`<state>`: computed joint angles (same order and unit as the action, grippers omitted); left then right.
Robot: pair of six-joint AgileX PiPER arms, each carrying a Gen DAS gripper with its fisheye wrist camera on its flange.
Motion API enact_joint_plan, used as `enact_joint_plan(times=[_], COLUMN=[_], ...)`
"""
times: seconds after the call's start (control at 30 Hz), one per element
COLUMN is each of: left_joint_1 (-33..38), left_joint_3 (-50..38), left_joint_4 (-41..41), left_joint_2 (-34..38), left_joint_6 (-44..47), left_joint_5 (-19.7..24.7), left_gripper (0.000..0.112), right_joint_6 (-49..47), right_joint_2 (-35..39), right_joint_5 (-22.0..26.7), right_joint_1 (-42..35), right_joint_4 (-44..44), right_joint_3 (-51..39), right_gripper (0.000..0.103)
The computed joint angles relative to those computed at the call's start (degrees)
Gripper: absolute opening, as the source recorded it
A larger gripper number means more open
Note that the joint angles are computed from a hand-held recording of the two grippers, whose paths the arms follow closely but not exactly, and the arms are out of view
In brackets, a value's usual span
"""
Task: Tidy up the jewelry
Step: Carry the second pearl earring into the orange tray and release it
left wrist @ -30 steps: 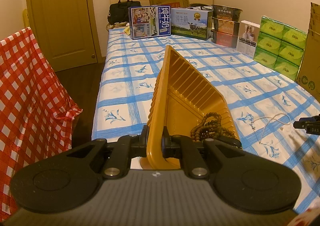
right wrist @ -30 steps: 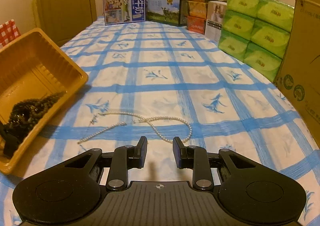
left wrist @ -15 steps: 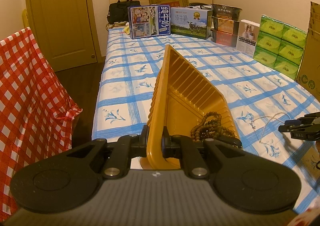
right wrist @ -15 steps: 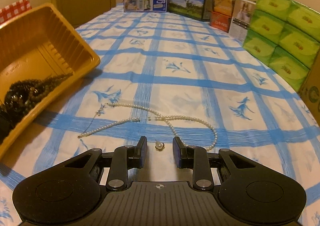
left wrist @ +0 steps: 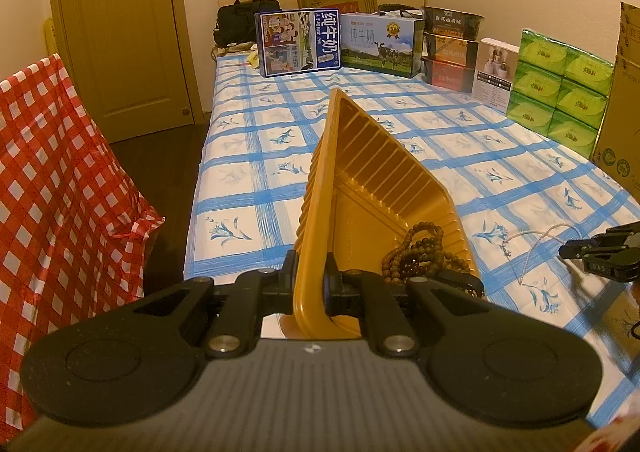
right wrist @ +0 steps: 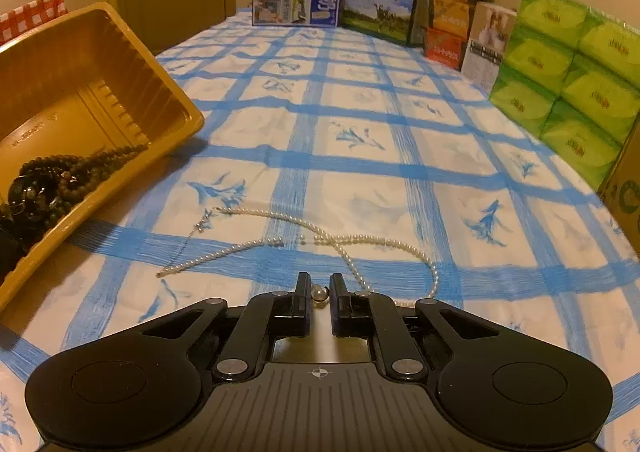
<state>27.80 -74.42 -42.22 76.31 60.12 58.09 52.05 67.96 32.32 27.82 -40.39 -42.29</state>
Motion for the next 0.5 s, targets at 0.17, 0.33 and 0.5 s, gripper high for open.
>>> enact_joint_plan(times=[0.17, 0.33, 0.5], left_joint_1=[-0.07, -0.14, -0.22], left_joint_3=[0.02, 0.04, 0.15], left_joint_4=[0.08, 0.09, 0.12], left_joint_2=[-0.03, -0.05, -0.13], left_joint_6=[-0.17, -0.23, -0.3], left_joint_5=[-0.03, -0.05, -0.15], left_gripper=[0.01, 0.01, 0.01], right_joint_6=[1.41, 2.8, 2.16], right_joint_2=[-0.84, -0.22, 2.66], right_joint_5=[1.87, 2.89, 2.82], right_joint_1=[3.7, 8.84, 15.15], right_joint_4=[-1.96, -2.83, -2.94], right_joint_3=[-2.11, -6.92, -12.95], right_gripper=[0.009, 0.009, 0.009])
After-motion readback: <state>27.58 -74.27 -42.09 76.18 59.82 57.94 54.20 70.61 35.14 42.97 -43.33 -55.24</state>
